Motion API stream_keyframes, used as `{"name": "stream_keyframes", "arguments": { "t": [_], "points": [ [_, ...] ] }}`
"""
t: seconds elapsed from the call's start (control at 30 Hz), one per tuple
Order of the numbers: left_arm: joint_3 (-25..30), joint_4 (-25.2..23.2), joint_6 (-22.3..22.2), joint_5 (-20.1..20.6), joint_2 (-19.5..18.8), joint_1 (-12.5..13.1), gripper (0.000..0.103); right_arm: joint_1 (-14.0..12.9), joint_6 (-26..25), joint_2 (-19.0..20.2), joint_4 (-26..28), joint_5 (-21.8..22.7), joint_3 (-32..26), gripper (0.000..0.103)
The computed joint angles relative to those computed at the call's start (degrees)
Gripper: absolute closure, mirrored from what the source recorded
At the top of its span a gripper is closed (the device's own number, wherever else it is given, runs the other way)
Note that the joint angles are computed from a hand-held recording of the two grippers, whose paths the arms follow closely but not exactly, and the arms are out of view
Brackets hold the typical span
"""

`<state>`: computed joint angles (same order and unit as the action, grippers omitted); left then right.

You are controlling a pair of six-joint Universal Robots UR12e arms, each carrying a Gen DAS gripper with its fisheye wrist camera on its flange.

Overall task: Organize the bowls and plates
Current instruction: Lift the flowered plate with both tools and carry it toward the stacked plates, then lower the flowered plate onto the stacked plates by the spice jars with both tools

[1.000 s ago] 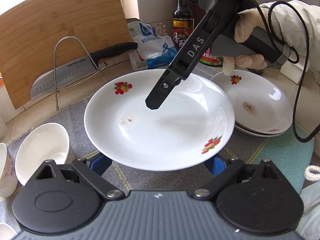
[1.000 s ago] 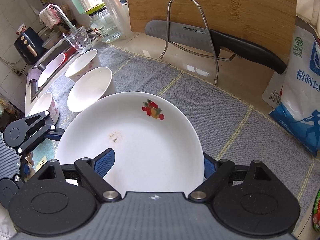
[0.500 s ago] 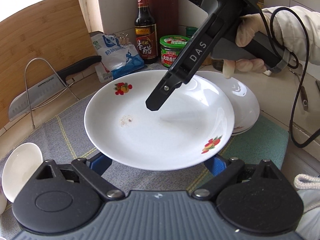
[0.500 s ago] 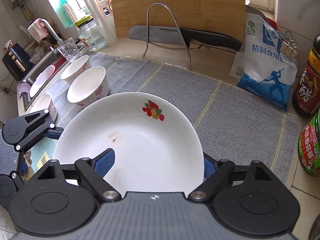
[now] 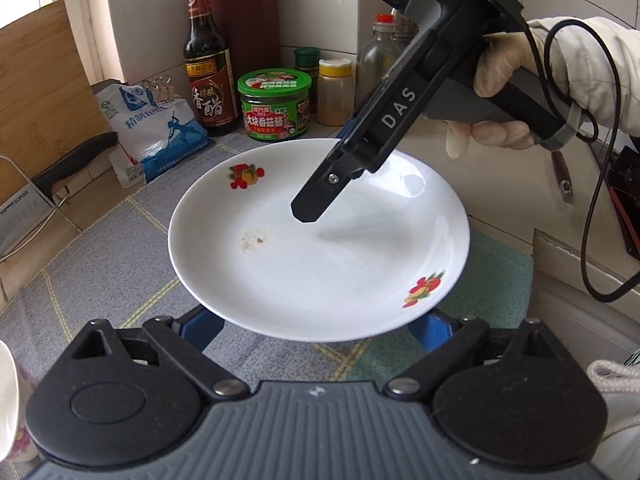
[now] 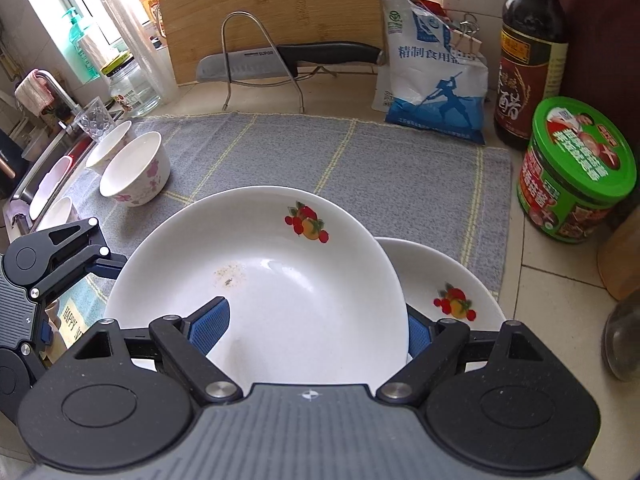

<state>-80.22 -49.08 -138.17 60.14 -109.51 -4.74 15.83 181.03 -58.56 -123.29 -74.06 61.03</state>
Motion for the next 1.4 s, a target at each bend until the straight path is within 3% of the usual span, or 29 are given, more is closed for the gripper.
{"name": "stream_keyframes", "arguments": {
  "t": [0.23, 0.9, 1.4],
  "points": [
    [1.5, -2.8, 1.9, -0.4, -1.0, -0.7, 0.006, -0.6, 2.2, -1.5, -1.4, -0.8, 3.0, 0.012],
    [3.3, -4.1, 5.4, 1.4, -2.7, -2.2, 0.006, -1.7, 4.8, -3.1, -4.1, -1.4, 6.8, 0.012],
    [4.7, -6.4, 7.3, 0.3, -3.9, -2.2, 0.006, -1.8, 6.5, -5.0, -5.0, -2.5, 8.9, 0.011]
  ]
}}
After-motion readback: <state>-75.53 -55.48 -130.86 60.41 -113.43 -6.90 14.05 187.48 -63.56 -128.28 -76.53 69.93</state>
